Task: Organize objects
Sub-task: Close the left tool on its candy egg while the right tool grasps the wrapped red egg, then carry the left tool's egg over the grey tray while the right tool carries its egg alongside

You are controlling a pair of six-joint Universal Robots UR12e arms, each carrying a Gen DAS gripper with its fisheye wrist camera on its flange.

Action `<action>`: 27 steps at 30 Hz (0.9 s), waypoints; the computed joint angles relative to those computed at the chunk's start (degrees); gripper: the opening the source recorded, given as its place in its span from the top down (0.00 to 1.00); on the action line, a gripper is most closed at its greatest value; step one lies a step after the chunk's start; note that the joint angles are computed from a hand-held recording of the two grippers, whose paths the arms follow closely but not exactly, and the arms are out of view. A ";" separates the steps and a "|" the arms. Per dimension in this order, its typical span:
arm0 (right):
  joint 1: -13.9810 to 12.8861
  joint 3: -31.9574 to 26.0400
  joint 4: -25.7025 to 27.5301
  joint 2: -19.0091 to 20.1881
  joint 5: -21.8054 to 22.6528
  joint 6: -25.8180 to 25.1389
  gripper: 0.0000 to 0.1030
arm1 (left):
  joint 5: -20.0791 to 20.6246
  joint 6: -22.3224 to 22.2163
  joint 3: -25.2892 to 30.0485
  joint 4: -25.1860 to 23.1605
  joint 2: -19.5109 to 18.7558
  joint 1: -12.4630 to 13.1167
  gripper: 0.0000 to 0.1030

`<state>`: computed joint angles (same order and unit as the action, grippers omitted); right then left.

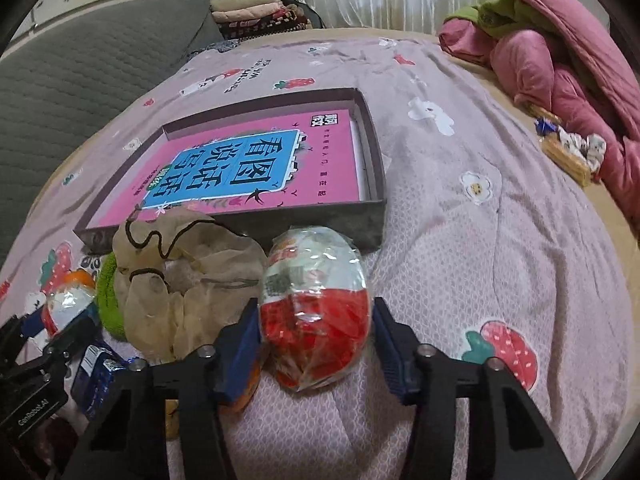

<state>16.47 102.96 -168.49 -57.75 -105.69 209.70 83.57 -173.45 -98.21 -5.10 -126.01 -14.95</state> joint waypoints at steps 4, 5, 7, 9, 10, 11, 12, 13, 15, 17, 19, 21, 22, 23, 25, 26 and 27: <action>0.42 0.00 -1.21 0.29 -1.24 -1.22 0.51 | 0.43 0.43 -0.06 0.51 0.00 -0.21 0.35; 0.50 0.12 -1.68 0.27 -1.40 -1.25 0.51 | 0.26 0.28 -0.10 0.59 0.04 -0.17 0.35; 0.65 0.41 -2.96 0.16 -1.86 -1.25 0.51 | -0.66 -0.25 -0.29 0.83 0.21 0.18 0.36; 0.85 0.81 -4.03 -0.14 -2.49 -1.47 0.51 | -1.64 -0.90 -0.70 1.65 0.47 0.58 0.36; 0.92 0.90 -4.38 -0.24 -2.71 -1.58 0.51 | -2.08 -1.13 -0.85 2.06 0.59 0.75 0.36; 1.00 1.00 -4.71 -0.37 -2.91 -1.63 0.51 | -2.47 -1.39 -1.02 2.35 0.76 0.88 0.36; 1.07 1.10 -4.97 -0.49 -3.09 -1.59 0.51 | -2.69 -1.56 -1.07 2.45 0.87 0.94 0.36; 1.09 1.21 -5.22 -0.64 -3.17 -1.61 0.51 | -2.93 -1.69 -1.17 2.64 1.01 1.01 0.36; 1.19 1.36 -5.71 -0.91 -3.28 -1.52 0.51 | -3.29 -1.89 -1.28 2.97 1.26 1.08 0.36; 1.32 1.31 -6.04 -1.15 -3.55 -1.50 0.51 | -3.59 -2.10 -1.06 3.25 1.40 1.01 0.36; 1.38 1.04 -6.15 -1.23 -3.43 -1.72 0.51 | -3.72 -2.55 -0.52 3.20 1.39 0.90 0.36; 1.61 0.41 -6.34 -1.14 -3.86 -2.17 0.51 | -4.13 -3.30 0.27 2.85 1.35 0.78 0.36; 1.67 0.09 -6.38 -1.11 -3.87 -2.48 0.51 | -4.36 -3.65 0.70 2.77 1.30 0.70 0.36; 1.77 -0.25 -6.51 -1.05 -3.95 -2.74 0.51 | -4.57 -3.98 1.08 2.86 1.25 0.64 0.36; 2.00 -1.16 -6.54 -0.87 -4.21 -3.14 0.51 | -4.85 -4.40 2.18 2.96 1.04 0.46 0.36; 2.06 -1.55 -6.58 -0.78 -4.31 -3.27 0.51 | -4.87 -4.79 2.82 3.06 0.86 0.42 0.36; 2.12 -2.03 -6.72 -0.69 -4.38 -3.47 0.51 | -4.90 -5.26 3.59 2.99 0.66 0.39 0.36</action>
